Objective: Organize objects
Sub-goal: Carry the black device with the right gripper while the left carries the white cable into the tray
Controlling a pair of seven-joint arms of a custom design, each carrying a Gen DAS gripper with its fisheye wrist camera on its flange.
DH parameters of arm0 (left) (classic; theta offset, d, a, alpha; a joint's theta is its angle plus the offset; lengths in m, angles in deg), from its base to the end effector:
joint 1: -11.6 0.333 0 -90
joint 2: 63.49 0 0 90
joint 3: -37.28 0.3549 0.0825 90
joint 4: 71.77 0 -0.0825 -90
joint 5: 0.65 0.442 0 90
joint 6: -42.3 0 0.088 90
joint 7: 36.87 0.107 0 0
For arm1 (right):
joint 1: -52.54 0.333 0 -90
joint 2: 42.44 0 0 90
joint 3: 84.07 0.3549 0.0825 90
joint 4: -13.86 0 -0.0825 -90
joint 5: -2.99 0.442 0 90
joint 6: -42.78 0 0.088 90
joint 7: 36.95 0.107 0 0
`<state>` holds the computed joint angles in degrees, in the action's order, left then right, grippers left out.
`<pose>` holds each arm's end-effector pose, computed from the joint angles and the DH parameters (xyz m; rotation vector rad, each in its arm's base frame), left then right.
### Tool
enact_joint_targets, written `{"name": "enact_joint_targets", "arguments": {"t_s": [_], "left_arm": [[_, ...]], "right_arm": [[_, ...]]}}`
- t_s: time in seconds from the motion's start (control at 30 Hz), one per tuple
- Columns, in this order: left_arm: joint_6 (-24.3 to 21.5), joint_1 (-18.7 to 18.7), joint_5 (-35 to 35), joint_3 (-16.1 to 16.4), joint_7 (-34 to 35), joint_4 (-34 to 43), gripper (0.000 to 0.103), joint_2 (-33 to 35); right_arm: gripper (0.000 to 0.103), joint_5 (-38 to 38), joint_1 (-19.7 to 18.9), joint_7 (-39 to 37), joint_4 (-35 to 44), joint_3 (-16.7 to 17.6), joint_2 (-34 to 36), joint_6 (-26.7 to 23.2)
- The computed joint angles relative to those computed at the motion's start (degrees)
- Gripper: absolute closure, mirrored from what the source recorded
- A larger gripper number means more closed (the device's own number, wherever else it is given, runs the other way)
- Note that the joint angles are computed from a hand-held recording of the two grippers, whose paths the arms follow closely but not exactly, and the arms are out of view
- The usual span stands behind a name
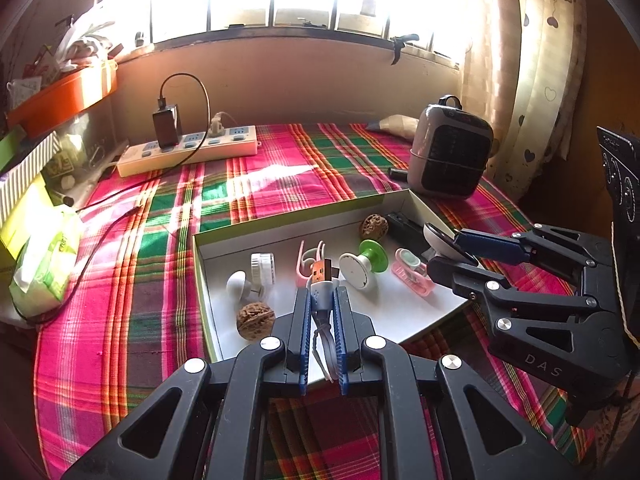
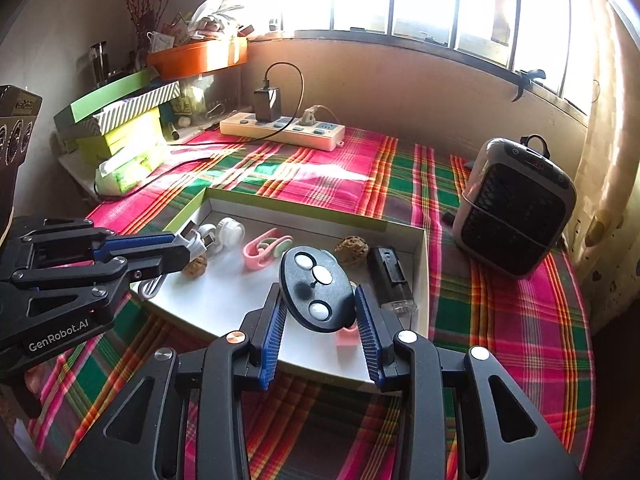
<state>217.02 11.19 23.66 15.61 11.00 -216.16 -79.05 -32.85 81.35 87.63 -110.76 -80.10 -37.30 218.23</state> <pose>0.4649 -0.2293 0.4542 -1.7200 1.8742 -0.8862 0.5092 0.3821 0.4369 -2.1015 1.1496 -0.5449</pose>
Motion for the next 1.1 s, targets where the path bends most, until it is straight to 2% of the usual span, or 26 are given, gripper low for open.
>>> {"name": "enact_joint_targets", "arguments": {"t_s": [0.4, 0.57, 0.67, 0.77, 0.93, 1.1], "left_arm": [[-0.22, 0.22, 1.59, 0.96, -1.0, 1.8, 0.093, 3.1], [-0.59, -0.54, 2.06, 2.02, -0.89, 2.55, 0.093, 4.34], [-0.58, -1.07, 2.28, 2.64, -1.03, 3.04, 0.093, 5.15], [-0.86, -1.74, 2.4, 3.32, -0.69, 3.62, 0.093, 6.05], [-1.13, -2.98, 2.13, 4.68, -0.33, 4.22, 0.093, 7.39], [-1.65, -4.39, 1.32, 5.87, 0.81, 4.81, 0.093, 8.56]], "right_arm": [[0.066, 8.87, 0.45, -10.08, 7.37, 0.05, 6.29, -3.45], [0.066, 11.63, 1.15, -13.36, 10.25, -0.32, 8.46, -4.76], [0.066, 15.84, -0.04, -17.43, 11.96, 1.31, 9.86, -5.61], [0.066, 17.15, 0.74, -18.86, 13.87, 0.69, 11.38, -6.93], [0.066, 21.54, 0.01, -22.96, 16.09, 1.88, 13.38, -8.57], [0.066, 23.48, 0.45, -25.03, 17.66, 1.63, 14.71, -9.81]]}}
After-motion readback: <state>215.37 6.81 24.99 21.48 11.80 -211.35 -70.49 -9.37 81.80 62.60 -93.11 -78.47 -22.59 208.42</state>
